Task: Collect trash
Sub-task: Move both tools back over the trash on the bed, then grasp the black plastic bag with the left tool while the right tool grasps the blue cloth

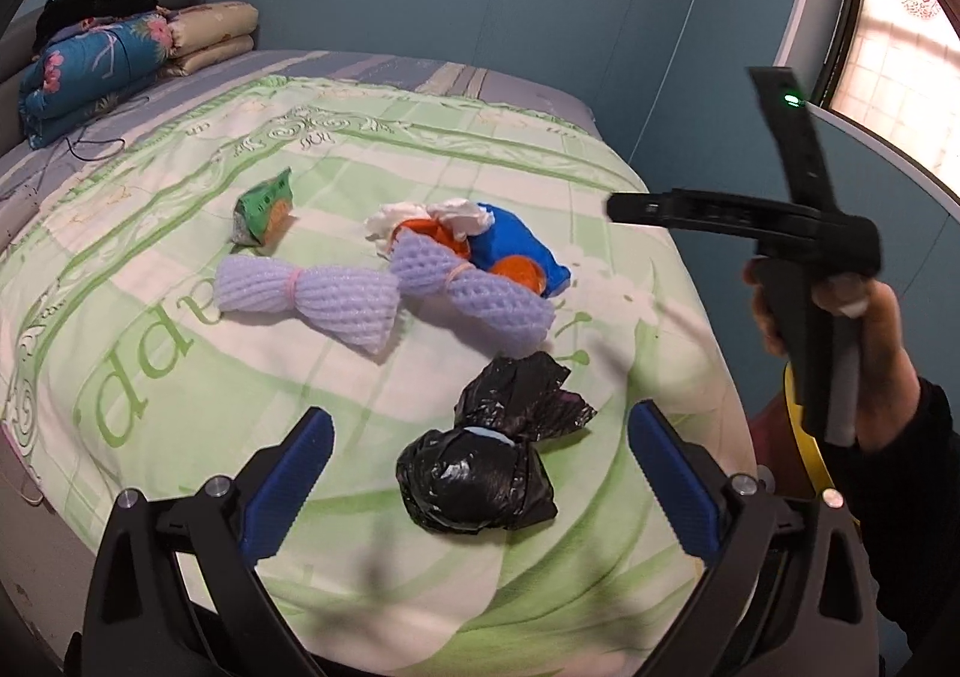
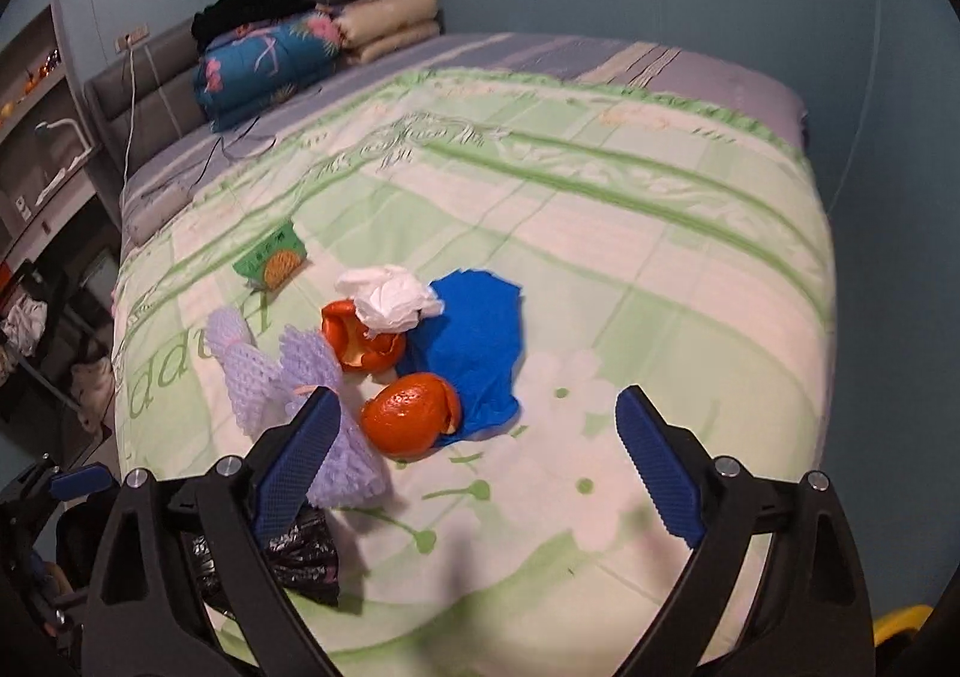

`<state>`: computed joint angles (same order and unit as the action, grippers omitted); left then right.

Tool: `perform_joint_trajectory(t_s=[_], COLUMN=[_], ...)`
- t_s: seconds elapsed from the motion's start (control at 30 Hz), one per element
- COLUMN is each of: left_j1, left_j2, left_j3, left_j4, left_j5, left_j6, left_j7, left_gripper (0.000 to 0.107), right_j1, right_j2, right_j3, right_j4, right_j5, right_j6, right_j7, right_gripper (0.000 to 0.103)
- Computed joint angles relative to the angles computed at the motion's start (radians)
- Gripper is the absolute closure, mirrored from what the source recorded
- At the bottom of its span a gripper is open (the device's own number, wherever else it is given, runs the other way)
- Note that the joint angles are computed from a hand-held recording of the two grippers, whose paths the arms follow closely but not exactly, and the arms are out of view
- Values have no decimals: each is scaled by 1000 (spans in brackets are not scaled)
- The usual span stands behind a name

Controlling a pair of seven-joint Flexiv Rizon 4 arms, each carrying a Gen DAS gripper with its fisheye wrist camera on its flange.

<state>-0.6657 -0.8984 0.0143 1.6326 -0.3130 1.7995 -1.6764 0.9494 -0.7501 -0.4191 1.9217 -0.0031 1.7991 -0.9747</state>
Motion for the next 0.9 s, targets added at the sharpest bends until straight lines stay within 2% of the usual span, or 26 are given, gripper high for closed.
perform_joint_trajectory(t_s=[0.07,0.2,0.37,0.47,0.57,0.8,0.9], left_j1=[24,81,59,77,69,100,88], left_j2=[-9,-33,-56,-65,-75,-96,-104], left_j3=[-30,-103,-70,-90,-74,-113,-98], left_j4=[-11,-35,-72,-88,-113,-133,-145], left_j5=[10,37,32,45,47,75,81], left_j6=[-9,-17,-64,-87,-123,-139,-156], left_j7=[6,13,4,7,-3,-4,-6], left_gripper=[12,12,12,12,12,12,19], right_j1=[-49,-107,-152,-187,-211,-251,-263], right_j2=[-13,-53,-104,-121,-136,-157,-165], right_j3=[48,96,124,157,177,208,218], right_j4=[-39,-118,-201,-235,-265,-312,-331], right_j5=[-27,-89,-177,-220,-258,-329,-357], right_j6=[-30,-89,-164,-190,-213,-267,-295], right_j7=[-1,20,58,81,102,140,153], right_gripper=[14,14,14,15,16,20,24])
